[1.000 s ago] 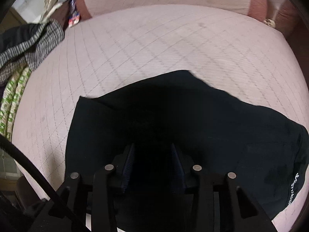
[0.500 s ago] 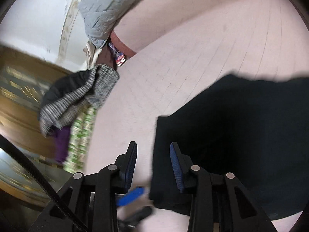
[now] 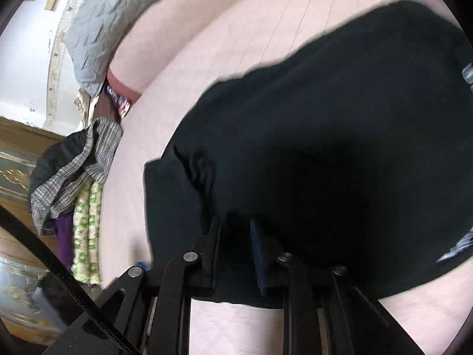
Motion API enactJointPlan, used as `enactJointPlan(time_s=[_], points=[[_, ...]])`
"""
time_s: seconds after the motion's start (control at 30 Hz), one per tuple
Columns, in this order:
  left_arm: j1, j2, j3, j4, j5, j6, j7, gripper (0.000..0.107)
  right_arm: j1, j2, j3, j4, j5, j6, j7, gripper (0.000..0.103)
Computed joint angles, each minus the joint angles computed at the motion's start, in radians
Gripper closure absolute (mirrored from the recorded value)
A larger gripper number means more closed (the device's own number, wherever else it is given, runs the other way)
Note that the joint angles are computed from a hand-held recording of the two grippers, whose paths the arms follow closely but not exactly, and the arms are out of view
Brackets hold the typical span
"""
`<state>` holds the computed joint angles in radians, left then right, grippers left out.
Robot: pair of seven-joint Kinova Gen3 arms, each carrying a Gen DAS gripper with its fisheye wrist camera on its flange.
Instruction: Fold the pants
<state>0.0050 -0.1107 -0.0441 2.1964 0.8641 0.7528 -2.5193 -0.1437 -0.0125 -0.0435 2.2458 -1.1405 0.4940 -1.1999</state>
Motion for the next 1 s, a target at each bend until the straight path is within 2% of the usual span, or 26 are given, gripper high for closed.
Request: enactJointPlan(time_s=[0.13, 0.2, 0.27, 0.33, 0.4, 0.43, 0.5, 0.57, 0.6, 0.63, 0.73, 0.9, 0.97, 1.0], points=[[0.022, -0.004, 0.015, -0.004, 0.029, -0.047, -0.020, 0.053, 0.016, -0.037, 0.041, -0.009, -0.153, 0.060, 0.146, 0.081], [0.043, 0.037, 0.035, -0.019, 0.060, -0.075, -0.015, 0.053, 0.021, 0.007, 0.040, -0.054, -0.235, 0.122, 0.227, 0.081], [0.054, 0.075, 0.059, -0.030, 0.056, -0.098, 0.012, 0.053, 0.058, 0.077, 0.000, -0.111, -0.268, 0.179, 0.269, 0.081], [0.057, 0.106, 0.075, -0.036, 0.024, -0.109, 0.065, 0.053, 0.047, 0.160, -0.023, -0.177, -0.236, 0.172, 0.245, 0.080], [0.054, 0.114, 0.085, -0.020, 0.037, -0.134, 0.055, 0.053, -0.033, 0.222, 0.020, -0.229, -0.155, 0.103, 0.168, 0.080], [0.056, 0.108, 0.086, -0.017, 0.030, -0.137, 0.053, 0.053, -0.061, 0.239, 0.029, -0.244, -0.115, 0.063, 0.128, 0.086], [0.053, 0.096, 0.087, -0.025, -0.011, -0.123, 0.080, 0.053, -0.061, 0.238, 0.009, -0.256, -0.061, -0.004, 0.046, 0.087], [0.046, 0.077, 0.077, -0.032, -0.043, -0.093, 0.099, 0.052, -0.068, 0.182, 0.006, -0.216, -0.054, -0.086, -0.004, 0.078], [0.044, 0.062, 0.074, -0.033, -0.063, -0.085, 0.111, 0.052, -0.049, 0.136, -0.017, -0.188, -0.046, -0.124, -0.006, 0.068], [0.045, 0.046, 0.072, -0.031, -0.084, -0.086, 0.126, 0.052, -0.011, 0.100, -0.056, -0.167, -0.022, -0.146, -0.017, 0.066], [0.064, -0.013, 0.077, -0.007, -0.143, -0.129, 0.186, 0.051, 0.076, -0.030, -0.158, -0.078, 0.100, -0.217, -0.107, 0.065], [0.129, -0.078, 0.101, 0.016, -0.271, -0.193, 0.349, 0.050, 0.307, -0.261, -0.351, 0.073, 0.289, -0.219, -0.311, 0.064], [0.117, -0.102, 0.146, 0.023, -0.337, -0.210, 0.410, 0.049, 0.400, -0.350, -0.436, 0.125, 0.356, -0.214, -0.392, 0.064], [0.091, -0.111, 0.191, 0.021, -0.377, -0.214, 0.449, 0.049, 0.446, -0.390, -0.483, 0.142, 0.372, -0.204, -0.433, 0.063]])
